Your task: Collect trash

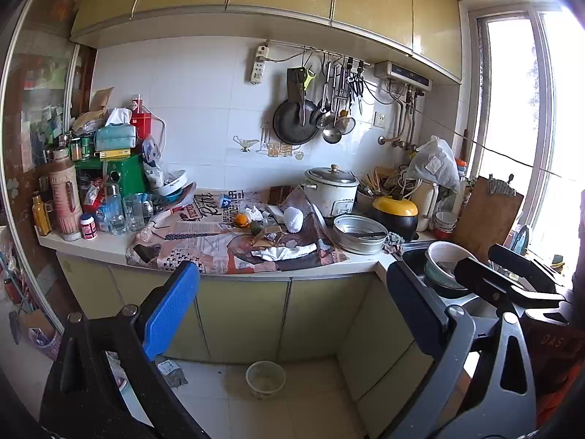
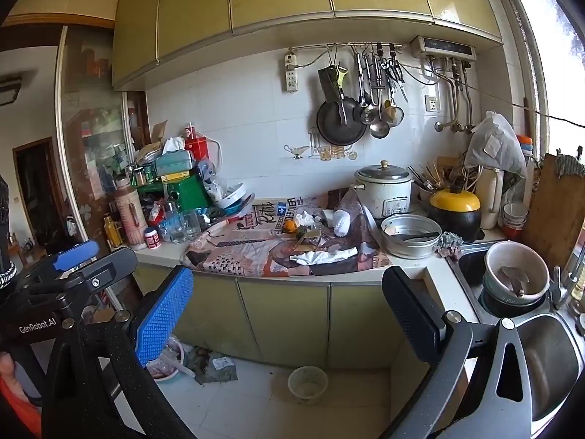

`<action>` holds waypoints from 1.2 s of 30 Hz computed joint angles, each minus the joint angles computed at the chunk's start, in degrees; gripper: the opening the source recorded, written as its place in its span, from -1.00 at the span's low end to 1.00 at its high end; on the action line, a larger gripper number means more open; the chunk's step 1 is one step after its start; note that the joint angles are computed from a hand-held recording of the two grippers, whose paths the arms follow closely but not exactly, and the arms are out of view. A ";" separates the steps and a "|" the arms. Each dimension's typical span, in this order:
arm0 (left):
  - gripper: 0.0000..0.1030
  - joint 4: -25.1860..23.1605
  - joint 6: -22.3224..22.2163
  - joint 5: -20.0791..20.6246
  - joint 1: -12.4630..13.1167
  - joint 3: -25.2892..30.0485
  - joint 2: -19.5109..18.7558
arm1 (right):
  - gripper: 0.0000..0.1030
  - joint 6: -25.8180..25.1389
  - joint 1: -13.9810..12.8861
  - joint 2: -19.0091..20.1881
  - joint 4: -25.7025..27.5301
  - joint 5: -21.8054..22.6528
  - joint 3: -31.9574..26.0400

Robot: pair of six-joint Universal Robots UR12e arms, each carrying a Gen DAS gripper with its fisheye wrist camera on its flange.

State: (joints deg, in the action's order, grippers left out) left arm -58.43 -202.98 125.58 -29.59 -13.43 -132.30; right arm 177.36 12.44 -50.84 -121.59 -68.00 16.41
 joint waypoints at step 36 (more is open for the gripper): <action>1.00 -1.50 -1.29 -1.33 0.90 1.39 -0.91 | 0.99 0.16 0.02 1.57 2.00 1.00 -2.81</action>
